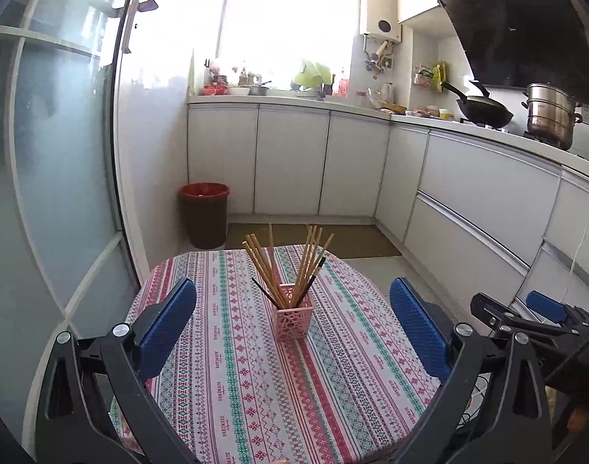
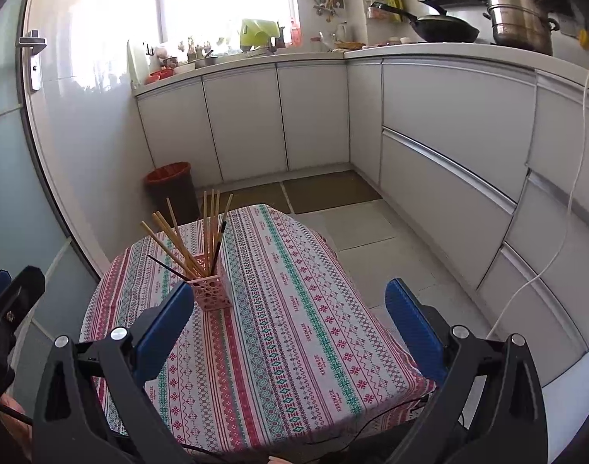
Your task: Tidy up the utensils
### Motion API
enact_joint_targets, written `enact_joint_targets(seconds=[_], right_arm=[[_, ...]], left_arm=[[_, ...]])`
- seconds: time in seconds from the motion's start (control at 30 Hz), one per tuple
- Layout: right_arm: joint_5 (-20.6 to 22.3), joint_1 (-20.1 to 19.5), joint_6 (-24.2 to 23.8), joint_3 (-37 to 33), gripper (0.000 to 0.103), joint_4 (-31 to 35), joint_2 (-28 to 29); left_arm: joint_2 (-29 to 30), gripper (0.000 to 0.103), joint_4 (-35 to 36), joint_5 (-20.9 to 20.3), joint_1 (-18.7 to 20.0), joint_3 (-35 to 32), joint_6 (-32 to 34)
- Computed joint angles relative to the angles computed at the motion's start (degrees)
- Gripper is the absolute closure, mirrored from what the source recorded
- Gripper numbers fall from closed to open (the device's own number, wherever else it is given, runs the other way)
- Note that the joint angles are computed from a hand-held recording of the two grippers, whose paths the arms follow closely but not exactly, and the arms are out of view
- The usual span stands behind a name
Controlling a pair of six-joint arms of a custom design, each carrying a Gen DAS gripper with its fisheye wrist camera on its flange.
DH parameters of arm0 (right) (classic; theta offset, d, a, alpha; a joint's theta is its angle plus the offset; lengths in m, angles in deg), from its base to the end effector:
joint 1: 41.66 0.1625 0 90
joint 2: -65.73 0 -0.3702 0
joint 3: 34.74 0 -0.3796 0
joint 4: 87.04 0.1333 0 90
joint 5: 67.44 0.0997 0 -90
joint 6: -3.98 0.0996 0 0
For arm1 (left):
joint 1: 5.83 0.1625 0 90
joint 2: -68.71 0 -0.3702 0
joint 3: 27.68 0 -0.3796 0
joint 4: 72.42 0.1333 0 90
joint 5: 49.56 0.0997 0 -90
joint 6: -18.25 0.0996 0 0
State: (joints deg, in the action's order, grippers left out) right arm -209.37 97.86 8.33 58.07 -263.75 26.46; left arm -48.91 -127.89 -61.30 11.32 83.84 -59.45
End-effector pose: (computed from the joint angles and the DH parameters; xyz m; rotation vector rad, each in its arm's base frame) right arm 0.5143 -0.3667 0.0947 0.5845 -2.2875 1.1358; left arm -0.2032 -0.3043 0.4656 0.3202 1.9728 -1.4142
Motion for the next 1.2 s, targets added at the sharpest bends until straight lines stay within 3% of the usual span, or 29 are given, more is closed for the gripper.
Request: enact_joint_targets(seconds=[1.2], right_arm=[[1.6, -0.2, 2.5, 0.7, 0.007, 3.7, -1.4]], left_arm=[[1.7, 0.007, -0.1, -2.4, 1.5, -1.1, 0.1]])
